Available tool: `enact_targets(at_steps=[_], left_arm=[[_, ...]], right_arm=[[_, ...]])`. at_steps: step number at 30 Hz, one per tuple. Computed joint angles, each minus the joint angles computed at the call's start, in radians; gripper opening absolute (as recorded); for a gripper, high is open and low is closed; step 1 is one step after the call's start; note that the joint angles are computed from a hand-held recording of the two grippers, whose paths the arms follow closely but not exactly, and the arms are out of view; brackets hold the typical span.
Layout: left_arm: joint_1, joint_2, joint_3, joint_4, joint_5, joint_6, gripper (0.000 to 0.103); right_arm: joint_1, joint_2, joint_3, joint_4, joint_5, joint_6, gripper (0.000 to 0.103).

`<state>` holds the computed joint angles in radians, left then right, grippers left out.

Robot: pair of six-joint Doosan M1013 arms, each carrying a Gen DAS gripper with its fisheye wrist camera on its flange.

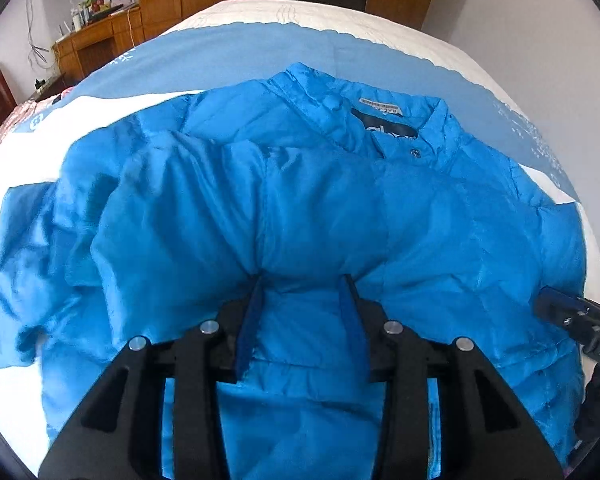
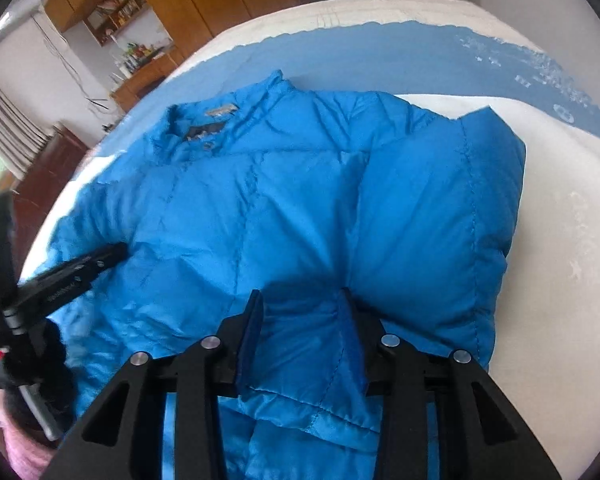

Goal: Fold large clothes

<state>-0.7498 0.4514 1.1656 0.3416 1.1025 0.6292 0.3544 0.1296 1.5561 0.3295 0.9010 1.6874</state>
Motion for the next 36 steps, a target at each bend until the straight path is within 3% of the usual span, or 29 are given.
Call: enact_targets(at_steps=[2,4,6,9,12,14,19,21,25,31,32,36], left_arm=[[-0.001,-0.035,0.03,0.016,-0.04,-0.026,0.04],[0.0,-0.096,0.085,0.069,-0.074,-0.08,0.046],[0.0,-0.142,0.129,0.132,-0.052,-0.144,0.048],[0.012,-0.222,0.218,0.203,0.047,-0.259,0.052],[0.041,-0.313,0.334,0.244,0.214,-0.418,0.052],[0.061,-0.367,0.401,0.24,0.284,-0.514,0.053],[0.123,-0.517,0.571,0.196,0.359,-0.764,0.053],[0.147,-0.557,0.615,0.19,0.317,-0.822,0.053],[0.209,-0.603,0.676,0.179,0.163,-0.857,0.053],[0.24,-0.593,0.678,0.195,0.096,-0.856,0.053],[0.244,-0.589,0.678,0.196,0.088,-0.864,0.051],[0.246,-0.579,0.682,0.211,0.1,-0.878,0.024]], right_arm=[[-0.016,-0.03,0.014,0.039,-0.029,-0.044,0.04],[-0.011,-0.059,0.014,-0.079,-0.045,0.015,0.042],[-0.024,-0.069,0.013,-0.082,-0.021,0.008,0.043],[-0.03,-0.074,0.015,-0.135,0.01,0.029,0.043],[-0.038,-0.073,0.021,-0.161,0.036,0.036,0.043],[-0.051,-0.075,0.029,-0.14,0.038,0.02,0.043],[-0.065,-0.076,0.036,-0.147,0.038,0.026,0.043],[-0.064,-0.073,0.035,-0.151,0.043,0.021,0.043],[-0.058,-0.07,0.038,-0.167,0.054,0.028,0.043],[-0.054,-0.067,0.042,-0.166,0.053,0.023,0.043],[-0.052,-0.065,0.041,-0.166,0.054,0.021,0.043],[-0.052,-0.057,0.042,-0.155,0.055,0.02,0.043]])
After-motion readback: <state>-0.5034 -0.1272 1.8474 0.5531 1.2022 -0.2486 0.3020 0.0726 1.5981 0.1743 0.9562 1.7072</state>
